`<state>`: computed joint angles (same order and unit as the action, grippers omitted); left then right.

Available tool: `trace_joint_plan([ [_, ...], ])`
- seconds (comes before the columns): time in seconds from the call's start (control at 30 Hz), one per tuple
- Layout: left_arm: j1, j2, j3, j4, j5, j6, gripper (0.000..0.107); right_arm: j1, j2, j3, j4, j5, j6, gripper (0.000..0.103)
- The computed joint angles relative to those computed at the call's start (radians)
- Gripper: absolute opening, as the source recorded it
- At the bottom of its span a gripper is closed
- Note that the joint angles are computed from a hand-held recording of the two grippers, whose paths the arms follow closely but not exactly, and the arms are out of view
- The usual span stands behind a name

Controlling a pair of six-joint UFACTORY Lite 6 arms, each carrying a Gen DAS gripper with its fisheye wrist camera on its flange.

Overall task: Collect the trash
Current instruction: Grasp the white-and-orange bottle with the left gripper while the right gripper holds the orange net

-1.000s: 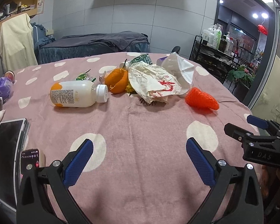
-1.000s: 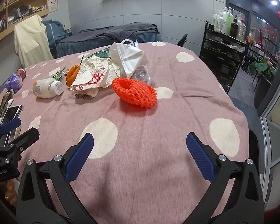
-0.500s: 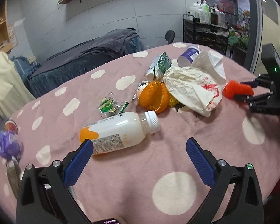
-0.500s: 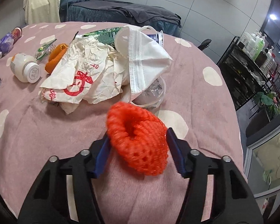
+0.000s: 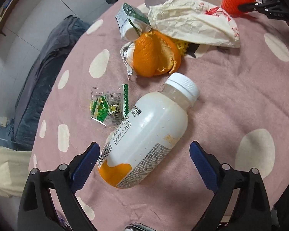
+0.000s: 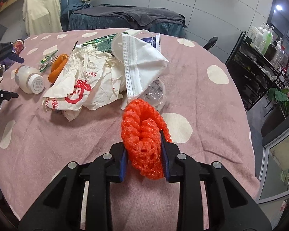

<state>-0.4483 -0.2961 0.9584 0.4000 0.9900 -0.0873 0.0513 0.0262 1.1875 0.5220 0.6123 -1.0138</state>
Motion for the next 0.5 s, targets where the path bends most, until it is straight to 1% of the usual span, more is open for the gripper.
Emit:
trace_joint_plan([
  [0.1, 0.075, 0.049, 0.019, -0.062, -0.022, 0.130, 0.090, -0.011, -0.007, -0.005, 0.015, 0.006, -0.011, 0.029],
  [0.3, 0.127, 0.242, 0.162, -0.162, 0.002, 0.267, 0.089, -0.037, 0.026, 0.031, 0.050, 0.031, -0.021, 0.029],
  [0.37, 0.165, 0.242, 0.167, -0.234, 0.003, 0.312, 0.083, -0.046, 0.035, 0.037, 0.067, 0.036, -0.023, 0.029],
  [0.4, 0.190, 0.245, 0.184, -0.280, 0.009, 0.332, 0.074, -0.050, 0.036, 0.036, 0.075, 0.040, -0.027, 0.029],
  [0.43, 0.210, 0.255, 0.200, -0.303, 0.008, 0.344, 0.071, -0.054, 0.037, 0.037, 0.082, 0.044, -0.029, 0.029],
  [0.5, 0.219, 0.236, 0.186, -0.314, -0.002, 0.328, 0.069, -0.063, 0.036, 0.036, 0.097, 0.052, -0.038, 0.029],
])
